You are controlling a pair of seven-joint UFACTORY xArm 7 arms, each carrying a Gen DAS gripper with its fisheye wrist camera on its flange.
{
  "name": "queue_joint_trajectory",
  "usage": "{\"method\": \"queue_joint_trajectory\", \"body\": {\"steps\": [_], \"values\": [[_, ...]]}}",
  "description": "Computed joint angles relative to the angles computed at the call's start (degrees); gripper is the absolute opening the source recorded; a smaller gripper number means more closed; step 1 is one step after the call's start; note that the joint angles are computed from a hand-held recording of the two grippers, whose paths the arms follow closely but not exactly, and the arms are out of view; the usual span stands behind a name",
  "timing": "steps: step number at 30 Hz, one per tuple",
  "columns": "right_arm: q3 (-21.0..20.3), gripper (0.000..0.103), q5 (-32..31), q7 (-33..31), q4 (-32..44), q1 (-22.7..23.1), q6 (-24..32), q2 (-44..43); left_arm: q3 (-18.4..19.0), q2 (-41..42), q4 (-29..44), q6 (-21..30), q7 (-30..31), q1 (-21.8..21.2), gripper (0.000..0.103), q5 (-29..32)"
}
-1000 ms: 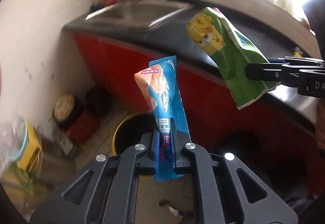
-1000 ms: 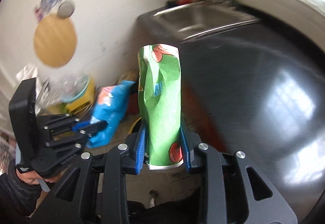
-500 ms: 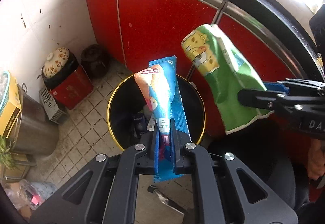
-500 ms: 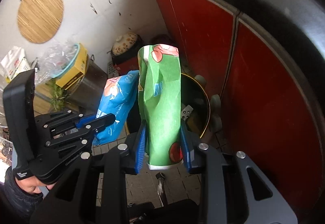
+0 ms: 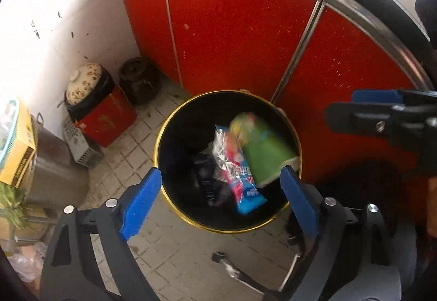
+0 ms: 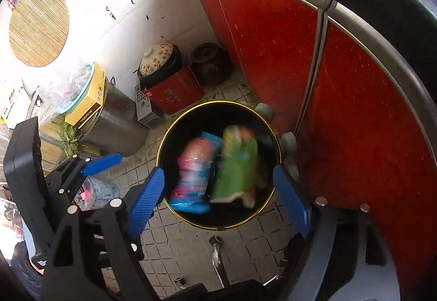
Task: Collect trash
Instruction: 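Move both tools back up to the countertop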
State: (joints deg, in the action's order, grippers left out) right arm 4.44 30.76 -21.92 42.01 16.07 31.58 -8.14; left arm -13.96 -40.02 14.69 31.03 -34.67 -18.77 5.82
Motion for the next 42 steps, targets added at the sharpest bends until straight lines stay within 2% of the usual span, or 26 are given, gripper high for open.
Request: {"method": "queue_joint_trajectory", "body": {"steps": [5,13,15,18,20,24,26,29,32,35,38,40,42], "values": [[-0.1,0.079,0.3,-0.1,-0.7,0.1,-0.1,-0.6,1.1,-1.5,-0.7,0.5,0.1,-0.2,0.086,-1.1],[-1.6,0.079,1.4,-1.2,-2.9,0.5,1.9,-7.2,-0.1,-4.0,1.0,3.1,-0.5,-0.6,0.086,-0.8],[-2.4,0.079,0.9,-1.3,-3.8,0.5,3.2,-11.4,-0.6,-5.3,2.5,4.6,-0.2,-1.0,0.086,-0.5],[-3.7,0.079,-1.7,-0.2,-5.4,-0.3,5.6,-19.4,-2.0,-6.4,5.9,7.1,0.2,-1.3,0.094,0.4],[-5.2,0.08,-3.5,1.0,-6.2,-1.5,7.6,-25.3,-3.6,-6.4,9.5,8.2,0.6,-1.8,0.095,1.3],[-8.4,0.086,-10.8,3.2,-6.7,-7.1,12.8,-37.8,-6.8,-3.0,17.6,8.1,1.7,-2.1,0.096,3.3],[-10.5,0.088,-14.8,3.7,-6.4,-11.2,15.1,-42.5,-8.4,1.0,22.9,6.8,2.8,-2.7,0.096,4.2],[-16.2,0.089,-20.1,2.9,-4.3,-18.6,18.8,-48.1,-12.3,10.3,32.5,4.0,3.6,-3.4,0.096,6.5],[-20.8,0.089,-24.4,1.0,-2.3,-24.7,20.0,-49.9,-15.7,20.4,42.3,1.7,3.9,-4.9,0.096,10.3],[-26.6,0.089,-28.5,-1.1,0.6,-31.7,19.7,-49.0,-19.7,32.1,53.7,1.8,2.1,-6.9,0.096,16.5],[-30.6,0.089,-30.6,-3.5,2.4,-36.3,18.4,-46.7,-22.0,44.2,65.9,4.4,-0.5,-11.5,0.096,25.0],[-34.0,0.089,-31.2,-5.4,4.4,-38.8,18.0,-44.5,-21.5,50.6,72.9,6.7,-1.7,-16.0,0.096,30.2],[-36.8,0.089,-31.2,-7.3,6.0,-40.6,17.7,-42.2,-21.0,57.2,80.5,8.2,-0.7,-20.0,0.096,30.4]]}}
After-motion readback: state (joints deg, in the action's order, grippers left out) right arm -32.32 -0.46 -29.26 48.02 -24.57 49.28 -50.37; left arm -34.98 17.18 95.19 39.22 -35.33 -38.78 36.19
